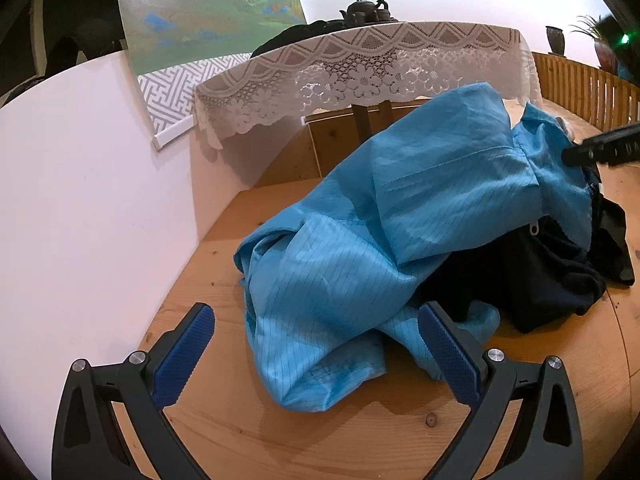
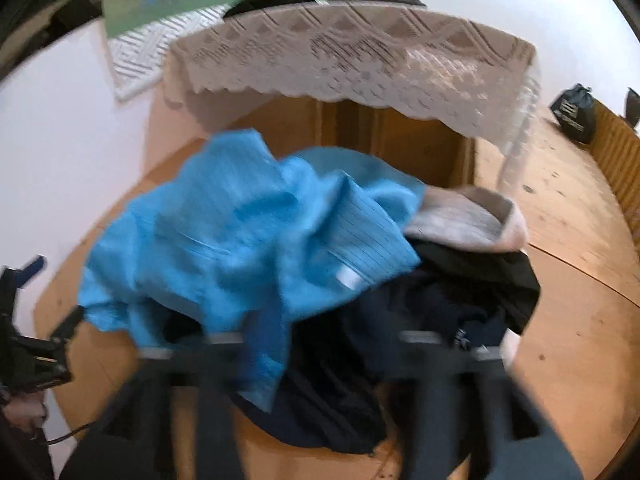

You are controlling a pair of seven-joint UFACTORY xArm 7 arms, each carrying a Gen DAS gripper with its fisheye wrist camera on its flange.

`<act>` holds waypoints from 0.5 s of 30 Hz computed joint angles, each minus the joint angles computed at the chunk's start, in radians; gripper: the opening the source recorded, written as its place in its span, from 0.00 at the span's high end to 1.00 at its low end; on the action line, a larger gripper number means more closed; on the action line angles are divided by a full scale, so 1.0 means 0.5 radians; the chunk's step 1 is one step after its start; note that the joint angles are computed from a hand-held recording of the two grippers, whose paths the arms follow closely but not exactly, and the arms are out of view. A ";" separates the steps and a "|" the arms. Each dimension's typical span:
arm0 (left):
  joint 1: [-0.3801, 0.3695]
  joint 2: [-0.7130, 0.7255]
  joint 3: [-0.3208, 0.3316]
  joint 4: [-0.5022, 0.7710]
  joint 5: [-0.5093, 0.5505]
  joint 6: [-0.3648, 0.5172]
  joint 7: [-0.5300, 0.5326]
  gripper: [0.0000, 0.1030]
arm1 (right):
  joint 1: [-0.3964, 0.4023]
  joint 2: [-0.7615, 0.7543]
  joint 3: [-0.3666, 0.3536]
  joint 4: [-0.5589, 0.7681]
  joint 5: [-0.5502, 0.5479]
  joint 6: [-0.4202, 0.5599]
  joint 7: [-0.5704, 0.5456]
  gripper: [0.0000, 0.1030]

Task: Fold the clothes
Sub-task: 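Close the right gripper on the blue shirt and lift it from the pile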

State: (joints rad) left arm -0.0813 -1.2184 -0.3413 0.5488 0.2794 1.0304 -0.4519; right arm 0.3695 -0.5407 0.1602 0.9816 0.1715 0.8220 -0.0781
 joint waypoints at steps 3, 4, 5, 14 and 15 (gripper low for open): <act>0.001 -0.013 -0.001 -0.009 0.014 0.017 0.010 0.00 | 0.025 0.036 -0.029 -0.034 0.064 -0.008 0.006 0.26; 0.006 -0.016 0.004 -0.009 0.017 0.028 0.011 0.00 | 0.049 0.043 -0.058 -0.042 0.120 -0.001 -0.016 0.26; 0.012 -0.020 0.009 -0.008 0.019 0.039 0.011 0.00 | 0.086 0.058 -0.090 -0.054 0.204 -0.025 -0.048 0.26; 0.055 -0.122 0.015 0.069 0.054 0.206 0.058 0.01 | 0.141 -0.179 -0.080 -0.075 0.270 0.047 -0.251 0.98; 0.061 -0.129 0.013 0.090 0.056 0.220 0.066 0.00 | 0.151 -0.251 -0.103 -0.063 0.276 0.074 -0.276 0.98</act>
State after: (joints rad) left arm -0.0510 -1.2828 -0.3346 0.5936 0.3073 1.1401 -0.4189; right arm 0.4450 -0.6664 0.1088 0.9502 0.3097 0.8592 -0.2163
